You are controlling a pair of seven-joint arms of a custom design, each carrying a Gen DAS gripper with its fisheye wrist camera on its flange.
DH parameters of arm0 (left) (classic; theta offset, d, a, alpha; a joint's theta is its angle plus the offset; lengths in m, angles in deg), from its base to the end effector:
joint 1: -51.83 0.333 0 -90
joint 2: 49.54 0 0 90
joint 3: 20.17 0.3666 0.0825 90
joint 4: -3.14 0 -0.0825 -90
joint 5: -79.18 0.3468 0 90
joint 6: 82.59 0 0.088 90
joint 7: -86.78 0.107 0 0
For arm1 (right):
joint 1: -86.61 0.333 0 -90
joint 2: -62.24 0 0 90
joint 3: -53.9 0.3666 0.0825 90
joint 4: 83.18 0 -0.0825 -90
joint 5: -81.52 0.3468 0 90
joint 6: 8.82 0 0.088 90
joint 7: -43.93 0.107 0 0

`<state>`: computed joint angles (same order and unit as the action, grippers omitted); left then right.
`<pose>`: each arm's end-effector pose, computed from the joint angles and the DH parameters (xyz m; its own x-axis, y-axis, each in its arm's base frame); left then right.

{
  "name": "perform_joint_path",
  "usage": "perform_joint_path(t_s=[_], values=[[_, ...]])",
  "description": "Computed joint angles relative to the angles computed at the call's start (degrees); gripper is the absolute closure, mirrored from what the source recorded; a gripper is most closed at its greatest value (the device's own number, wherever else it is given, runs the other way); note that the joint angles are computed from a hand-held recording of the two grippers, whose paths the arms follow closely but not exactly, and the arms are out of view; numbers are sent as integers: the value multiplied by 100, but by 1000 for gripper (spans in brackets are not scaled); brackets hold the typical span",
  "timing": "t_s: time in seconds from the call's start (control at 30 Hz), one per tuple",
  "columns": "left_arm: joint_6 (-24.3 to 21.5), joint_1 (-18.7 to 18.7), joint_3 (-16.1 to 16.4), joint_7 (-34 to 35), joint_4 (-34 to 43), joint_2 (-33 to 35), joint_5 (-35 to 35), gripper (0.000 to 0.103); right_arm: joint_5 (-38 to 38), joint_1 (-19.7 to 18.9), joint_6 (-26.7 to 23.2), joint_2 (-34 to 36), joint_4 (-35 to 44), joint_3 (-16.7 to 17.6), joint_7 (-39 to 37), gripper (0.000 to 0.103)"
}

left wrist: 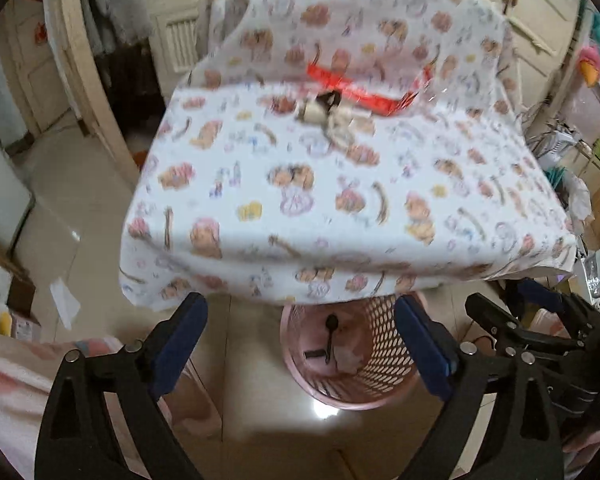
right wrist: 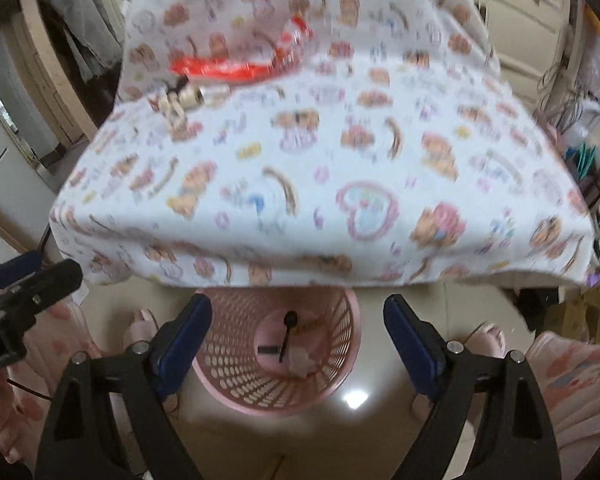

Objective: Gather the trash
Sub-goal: 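Raise both grippers back up toward the remaining items on the chair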

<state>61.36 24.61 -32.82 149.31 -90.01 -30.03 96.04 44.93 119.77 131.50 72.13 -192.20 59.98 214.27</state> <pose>0.5366 -0.4195 0.5523 -0.3794 -0.9233 0.0596 -0.7883 0.2889 -0.5433 0.4743 0.3813 0.5177 -0.2492 -0.9563 -0.1528 -0.7889 0.2920 -0.5407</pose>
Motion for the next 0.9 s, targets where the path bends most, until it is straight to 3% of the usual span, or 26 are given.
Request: perform_joint_path(t_s=[0.13,0.27,0.4,0.53,0.7,0.77,0.83,0.9], values=[[578,206,-213,481,-321,-224,-392,3,-490,80,-109,-123,5,-17,264,13],[751,0,29,69,-393,-337,-8,1,-745,82,-380,-158,136,30,229,13],[691,199,-105,364,-161,-203,-353,1,-796,19,-510,-232,209,58,127,13],[72,66,69,327,604,93,-100,1,-804,-79,-568,-257,391,54,-134,13],[-297,-10,159,573,1698,600,15,1,-1070,-190,-762,-237,824,-10,-532,11],[-585,-212,373,318,2219,895,245,1,-1170,-236,-719,-210,921,-44,-619,9],[-503,-229,390,271,2405,1104,274,3,-1294,-277,-621,-179,943,-84,-626,8],[-303,-51,154,636,2448,1292,-62,11,-1410,-306,-481,-156,886,-117,-574,8]])
